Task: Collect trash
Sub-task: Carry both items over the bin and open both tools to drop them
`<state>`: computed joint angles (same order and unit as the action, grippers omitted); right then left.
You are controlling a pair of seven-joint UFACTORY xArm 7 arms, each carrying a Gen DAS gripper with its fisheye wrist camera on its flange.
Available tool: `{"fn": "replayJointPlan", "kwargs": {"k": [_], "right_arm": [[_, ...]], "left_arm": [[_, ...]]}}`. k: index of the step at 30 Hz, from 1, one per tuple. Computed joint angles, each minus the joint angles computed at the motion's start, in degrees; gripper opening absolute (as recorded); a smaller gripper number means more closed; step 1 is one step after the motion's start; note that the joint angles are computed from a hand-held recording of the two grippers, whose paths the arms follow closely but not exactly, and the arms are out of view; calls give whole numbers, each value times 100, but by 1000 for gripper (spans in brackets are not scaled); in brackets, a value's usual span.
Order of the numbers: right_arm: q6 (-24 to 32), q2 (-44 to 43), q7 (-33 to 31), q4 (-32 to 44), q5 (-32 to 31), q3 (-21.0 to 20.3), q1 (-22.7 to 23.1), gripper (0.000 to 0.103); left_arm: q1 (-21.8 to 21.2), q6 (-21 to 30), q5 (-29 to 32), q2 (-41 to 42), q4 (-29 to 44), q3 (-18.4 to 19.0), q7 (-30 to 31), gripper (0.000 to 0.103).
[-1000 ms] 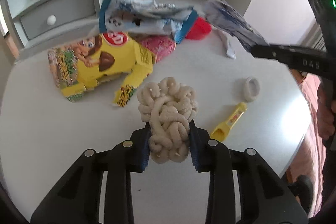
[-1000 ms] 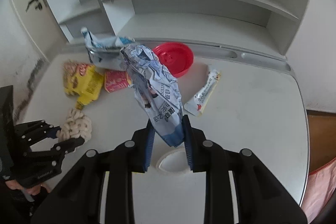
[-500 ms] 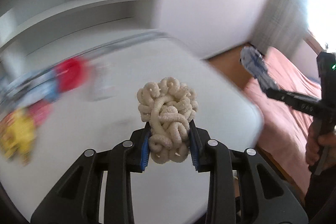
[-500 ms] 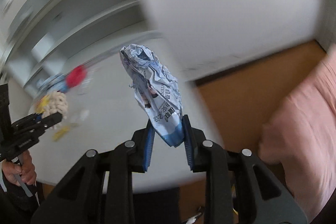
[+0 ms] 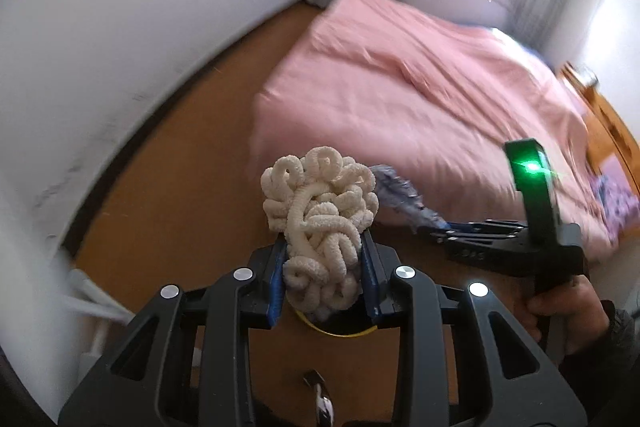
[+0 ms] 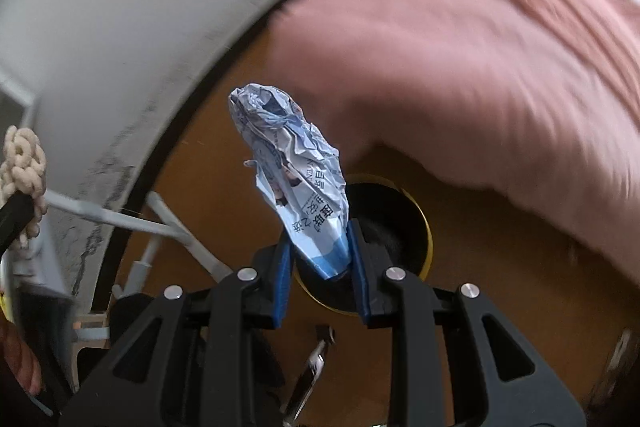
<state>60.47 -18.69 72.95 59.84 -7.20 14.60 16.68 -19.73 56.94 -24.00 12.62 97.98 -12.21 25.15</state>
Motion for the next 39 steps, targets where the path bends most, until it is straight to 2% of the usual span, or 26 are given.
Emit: {"fn": "replayJointPlan", "kwargs": {"k": [4,7,11,14,18,20,22,23,31,33,36,39], "right_arm": [[-632,-279,-41,-1142,813,-262,107,26],[-983,-304,-157,-1663,1348,-335,218,26],[-1286,-292,-345,-2073,1824,-390,325,26],[-1434,-340,-438,-2265,2031,-444,339,26],[-1527,-351,-526,-2305,2107,-467,307,27],[-1547,-357,-589,-2293,2122,-470,306,34],[-1564,-370,-593,-2256,2041,-469,238,64],[-1586,-397,-546,-2250,1971,-439,199,68],[-1454,-959,-168,-2410,1686,-384,-26,69],[-1409,-1164,-27,-2482,1638,-368,-84,69],[-1245,-1460,192,-2515,1494,-308,-183,69],[-1004,-1716,345,-2463,1363,-254,-252,70]], "left_arm": [[-309,-14,446,701,159,-71,-133,31],[-471,42,669,1057,226,-97,-320,31],[-511,-70,813,1109,-157,-108,-381,31],[-580,-12,930,1435,84,-104,-535,31],[-569,45,946,1422,40,-136,-559,31],[-611,111,977,1547,198,-144,-615,31],[-635,136,1011,1594,236,-143,-631,31],[-637,149,1022,1603,246,-142,-630,31],[-693,331,984,1714,415,-197,-635,32],[-698,402,933,1719,470,-231,-586,39],[-744,457,910,1669,541,-258,-499,64],[-705,350,793,1448,407,-279,-382,67]]}}
